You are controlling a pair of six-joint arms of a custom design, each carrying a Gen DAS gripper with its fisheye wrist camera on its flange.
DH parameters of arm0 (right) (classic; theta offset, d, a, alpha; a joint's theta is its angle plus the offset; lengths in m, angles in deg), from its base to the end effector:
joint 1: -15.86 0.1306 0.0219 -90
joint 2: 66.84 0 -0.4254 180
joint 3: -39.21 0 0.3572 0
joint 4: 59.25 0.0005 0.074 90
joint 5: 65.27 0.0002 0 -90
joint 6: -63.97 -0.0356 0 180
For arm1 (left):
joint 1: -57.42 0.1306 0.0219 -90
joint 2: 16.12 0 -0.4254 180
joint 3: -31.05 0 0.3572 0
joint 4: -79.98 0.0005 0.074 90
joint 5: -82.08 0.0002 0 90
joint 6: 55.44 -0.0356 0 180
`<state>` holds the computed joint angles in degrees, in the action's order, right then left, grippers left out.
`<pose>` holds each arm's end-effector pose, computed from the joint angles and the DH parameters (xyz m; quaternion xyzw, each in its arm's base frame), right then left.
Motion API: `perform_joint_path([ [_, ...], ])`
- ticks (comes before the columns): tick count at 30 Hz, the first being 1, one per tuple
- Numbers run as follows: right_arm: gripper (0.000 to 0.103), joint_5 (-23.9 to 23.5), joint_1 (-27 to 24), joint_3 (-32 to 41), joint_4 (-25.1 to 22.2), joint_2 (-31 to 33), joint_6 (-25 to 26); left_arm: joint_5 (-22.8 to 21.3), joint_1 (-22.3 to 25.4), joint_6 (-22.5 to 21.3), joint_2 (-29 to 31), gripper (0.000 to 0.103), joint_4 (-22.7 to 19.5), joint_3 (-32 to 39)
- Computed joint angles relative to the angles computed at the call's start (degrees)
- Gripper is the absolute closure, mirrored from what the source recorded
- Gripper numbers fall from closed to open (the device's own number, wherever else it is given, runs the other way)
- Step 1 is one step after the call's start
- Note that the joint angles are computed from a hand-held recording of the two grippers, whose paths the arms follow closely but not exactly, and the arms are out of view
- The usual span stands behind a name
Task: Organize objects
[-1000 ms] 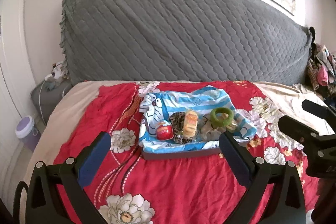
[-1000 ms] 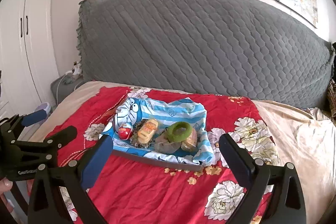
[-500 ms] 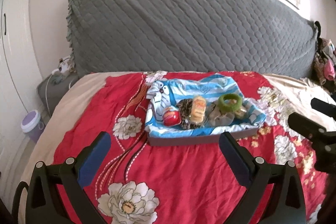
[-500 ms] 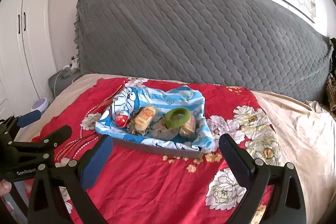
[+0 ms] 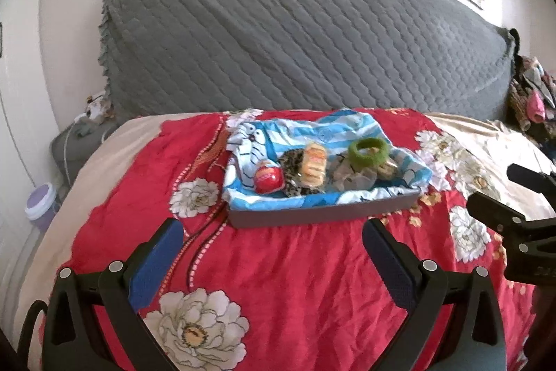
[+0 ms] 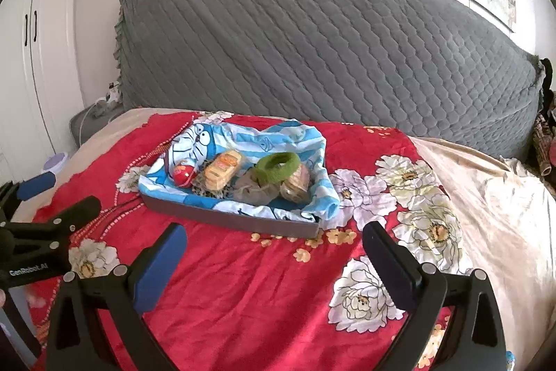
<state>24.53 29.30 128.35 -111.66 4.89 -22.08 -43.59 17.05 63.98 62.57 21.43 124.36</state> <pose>0.3104 0.0738 0.5784 -0.1349 0.8767 0.0397 0.4600 0.2859 -0.2165 0.5664 -0.0357 0.8835 0.0181 0.4668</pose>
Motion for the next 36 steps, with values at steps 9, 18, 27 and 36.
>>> perform_joint_path([
  [9,0.001,-0.09,0.17,-4.25,1.46,-1.45,-0.21,0.12,0.09,4.83,-0.84,0.000,-0.33,-4.63],
  [18,0.001,0.25,-0.32,-7.94,3.05,-3.09,-1.38,-1.24,-0.50,6.09,-1.66,0.000,-0.05,-8.20],
  [27,0.001,0.52,0.24,-11.64,4.40,-5.00,-0.66,0.54,-1.02,8.89,-1.93,0.000,-0.14,-11.04],
  [36,0.001,1.09,0.00,-14.72,4.03,-6.54,-0.68,0.79,-1.37,10.12,-2.38,0.000,-0.62,-12.49],
])
